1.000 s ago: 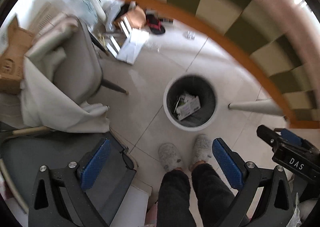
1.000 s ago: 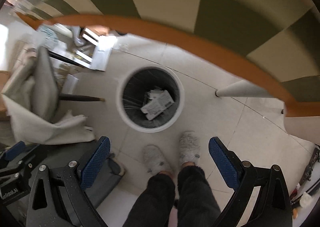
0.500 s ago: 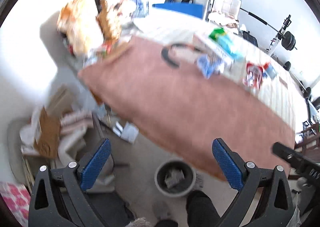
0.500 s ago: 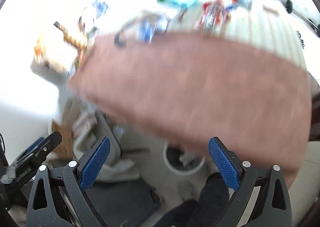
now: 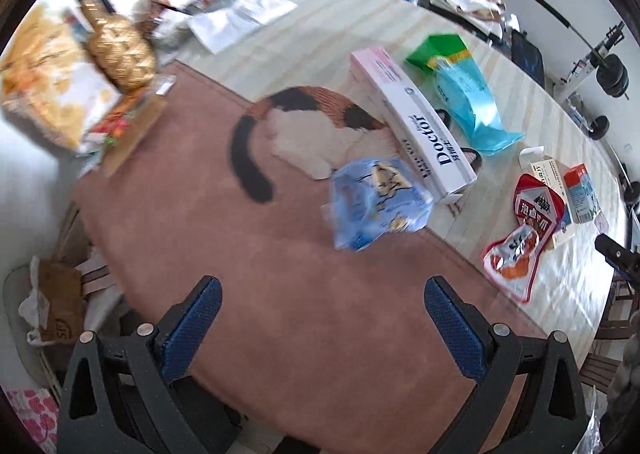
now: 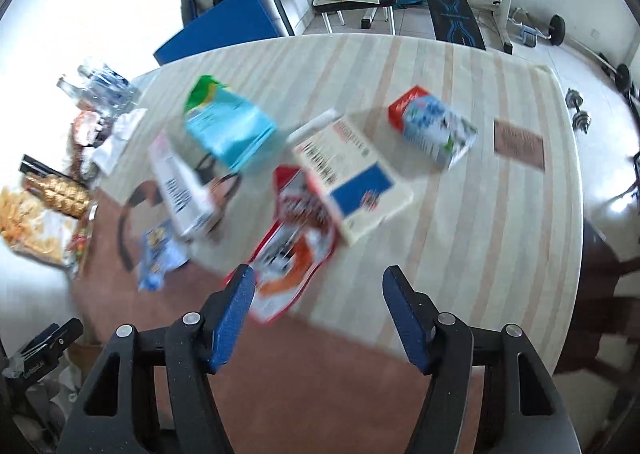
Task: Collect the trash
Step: 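Move both tools back over the table toward the remaining wrappers, then grasp the blue cat-print snack bag with the left tool while the right tool holds the white Pudilan box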
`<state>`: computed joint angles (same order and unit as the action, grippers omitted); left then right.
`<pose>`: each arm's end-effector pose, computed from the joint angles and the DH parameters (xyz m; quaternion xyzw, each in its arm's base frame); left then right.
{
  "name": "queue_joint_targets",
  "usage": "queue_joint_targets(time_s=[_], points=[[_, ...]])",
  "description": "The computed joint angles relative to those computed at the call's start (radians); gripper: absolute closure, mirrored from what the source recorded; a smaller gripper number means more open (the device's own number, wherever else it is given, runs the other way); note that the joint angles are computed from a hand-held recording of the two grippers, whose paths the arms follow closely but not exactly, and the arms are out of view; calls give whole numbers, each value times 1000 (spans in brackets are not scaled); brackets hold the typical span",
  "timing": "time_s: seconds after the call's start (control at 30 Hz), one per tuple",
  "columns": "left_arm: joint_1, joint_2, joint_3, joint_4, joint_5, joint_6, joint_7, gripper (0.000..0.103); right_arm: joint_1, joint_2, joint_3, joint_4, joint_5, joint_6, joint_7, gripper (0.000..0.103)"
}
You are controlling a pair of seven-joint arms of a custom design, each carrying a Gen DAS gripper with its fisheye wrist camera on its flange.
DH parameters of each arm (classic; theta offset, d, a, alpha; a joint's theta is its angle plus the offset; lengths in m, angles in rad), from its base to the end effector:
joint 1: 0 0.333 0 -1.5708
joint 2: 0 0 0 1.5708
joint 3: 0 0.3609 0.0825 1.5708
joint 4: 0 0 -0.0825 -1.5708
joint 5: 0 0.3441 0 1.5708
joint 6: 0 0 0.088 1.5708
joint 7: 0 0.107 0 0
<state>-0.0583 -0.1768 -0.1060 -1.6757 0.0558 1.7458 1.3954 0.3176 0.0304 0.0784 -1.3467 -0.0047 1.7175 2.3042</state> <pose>0.4603 -0.0779 0.7273 -0.7039 0.6986 -0.0786 0.1011 0.4931 0.2045 0.7670 -0.5698 0.8042 -0.0382 0.1651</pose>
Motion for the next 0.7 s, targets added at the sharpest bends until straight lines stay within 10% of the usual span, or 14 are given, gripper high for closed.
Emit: queue_joint_targets(time_s=[0.7], points=[[-17, 268, -53, 135, -91, -1, -66, 1, -10, 474, -63, 508, 73, -311, -406, 21]])
